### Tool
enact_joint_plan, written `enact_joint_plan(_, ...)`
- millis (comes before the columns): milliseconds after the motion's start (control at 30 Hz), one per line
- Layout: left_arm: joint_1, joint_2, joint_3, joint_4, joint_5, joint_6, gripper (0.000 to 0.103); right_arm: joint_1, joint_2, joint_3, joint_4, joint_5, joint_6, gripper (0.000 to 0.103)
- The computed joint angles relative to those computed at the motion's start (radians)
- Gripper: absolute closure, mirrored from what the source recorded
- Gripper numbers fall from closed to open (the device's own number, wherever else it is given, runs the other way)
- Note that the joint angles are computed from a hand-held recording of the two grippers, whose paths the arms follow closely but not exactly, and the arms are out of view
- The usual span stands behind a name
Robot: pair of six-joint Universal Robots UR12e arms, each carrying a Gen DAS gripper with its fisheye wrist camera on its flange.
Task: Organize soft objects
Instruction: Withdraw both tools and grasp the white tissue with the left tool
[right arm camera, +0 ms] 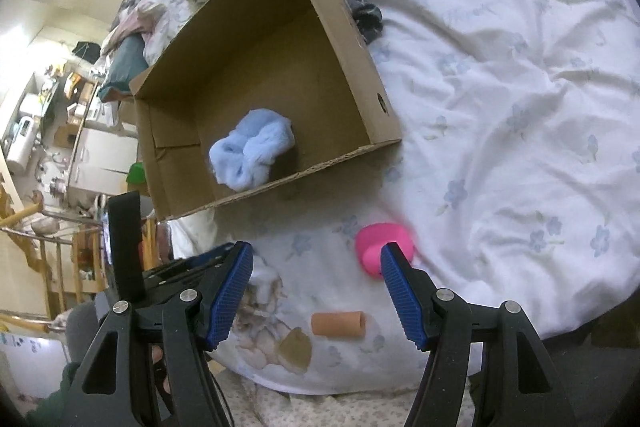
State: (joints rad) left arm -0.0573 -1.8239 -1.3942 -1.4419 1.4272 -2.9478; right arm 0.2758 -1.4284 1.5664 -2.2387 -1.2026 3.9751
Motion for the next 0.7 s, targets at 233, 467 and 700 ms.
enact_joint_plan(233, -0.004, 0.001, 0.014, -0.026, 0.004, 0.016, 0.093, -0.015, -0.004, 0.023, -0.023, 0.032, 0.047, 0.033)
enact_joint_plan(467, -0.023, 0.004, 0.015, -0.03, 0.024, 0.001, 0.045, -0.014, 0.001, 0.017, -0.016, 0.031, 0.038, 0.033)
enact_joint_plan(700, -0.069, 0.001, -0.007, -0.011, 0.106, 0.049, 0.052, -0.014, 0.005, 0.014, -0.022, 0.04, 0.046, 0.033)
